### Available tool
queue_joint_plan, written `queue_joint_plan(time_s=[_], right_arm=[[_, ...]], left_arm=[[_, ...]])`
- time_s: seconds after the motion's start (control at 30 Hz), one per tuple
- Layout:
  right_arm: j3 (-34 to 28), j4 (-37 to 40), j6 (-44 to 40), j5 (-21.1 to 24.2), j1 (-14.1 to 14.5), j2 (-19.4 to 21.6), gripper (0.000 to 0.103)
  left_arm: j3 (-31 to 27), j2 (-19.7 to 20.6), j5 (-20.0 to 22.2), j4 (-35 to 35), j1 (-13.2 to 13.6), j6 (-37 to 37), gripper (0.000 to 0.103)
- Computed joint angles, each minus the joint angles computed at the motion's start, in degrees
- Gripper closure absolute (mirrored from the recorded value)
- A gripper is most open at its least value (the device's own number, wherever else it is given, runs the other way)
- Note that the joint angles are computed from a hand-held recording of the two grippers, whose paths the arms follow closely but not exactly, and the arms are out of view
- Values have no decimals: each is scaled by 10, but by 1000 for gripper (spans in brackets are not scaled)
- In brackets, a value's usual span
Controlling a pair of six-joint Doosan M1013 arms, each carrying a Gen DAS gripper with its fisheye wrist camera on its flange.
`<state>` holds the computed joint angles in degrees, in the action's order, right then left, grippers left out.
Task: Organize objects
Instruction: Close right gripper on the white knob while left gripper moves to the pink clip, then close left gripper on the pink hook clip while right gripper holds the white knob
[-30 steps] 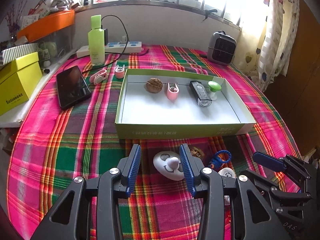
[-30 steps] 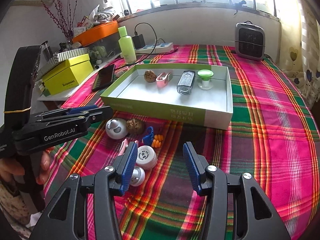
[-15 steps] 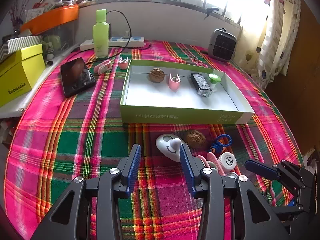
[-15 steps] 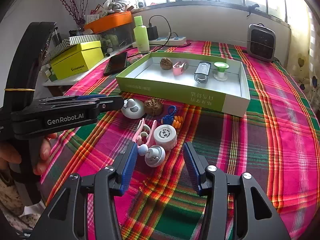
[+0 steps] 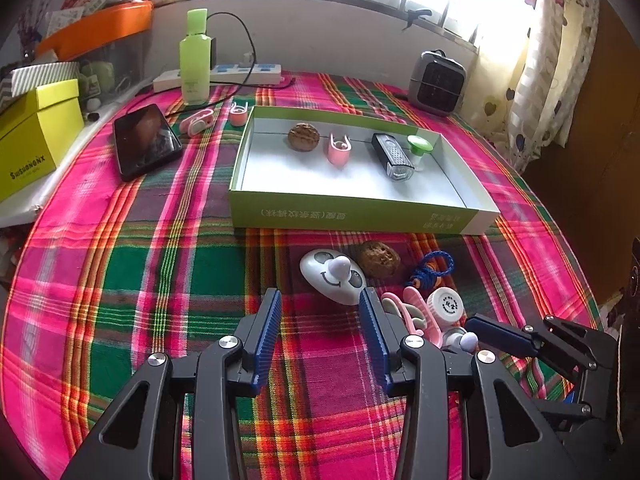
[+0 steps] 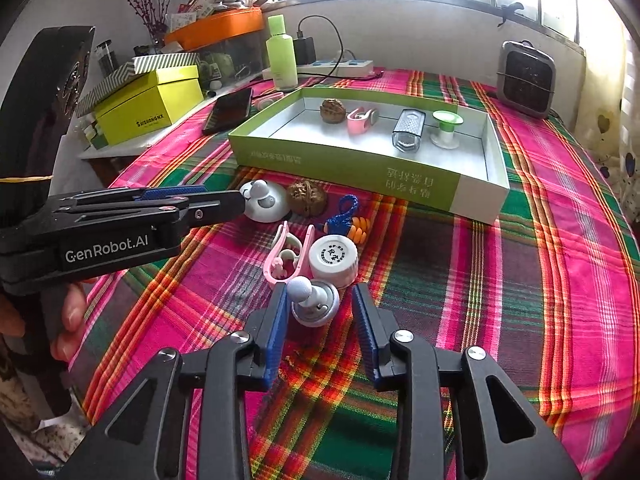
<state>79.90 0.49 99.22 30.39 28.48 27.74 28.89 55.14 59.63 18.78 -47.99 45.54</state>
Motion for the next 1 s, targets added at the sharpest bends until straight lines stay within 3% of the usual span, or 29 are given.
queue_joint_plan(time_s=[0.1, 0.43, 0.6, 1.0], right_arm=[[1, -4, 5, -1, 0, -1, 78], [14, -40, 52, -7, -3, -9, 78], [20, -66, 83, -7, -7, -13, 78], [27, -55, 80, -12, -14, -18, 78]], left_arm=[[-3, 1, 0, -7, 0, 6, 64], [-10, 5, -9, -38, -2, 33, 64], [-20, 10, -12, -61, -4, 54, 57], [-98, 52, 47, -76, -11, 96, 56]])
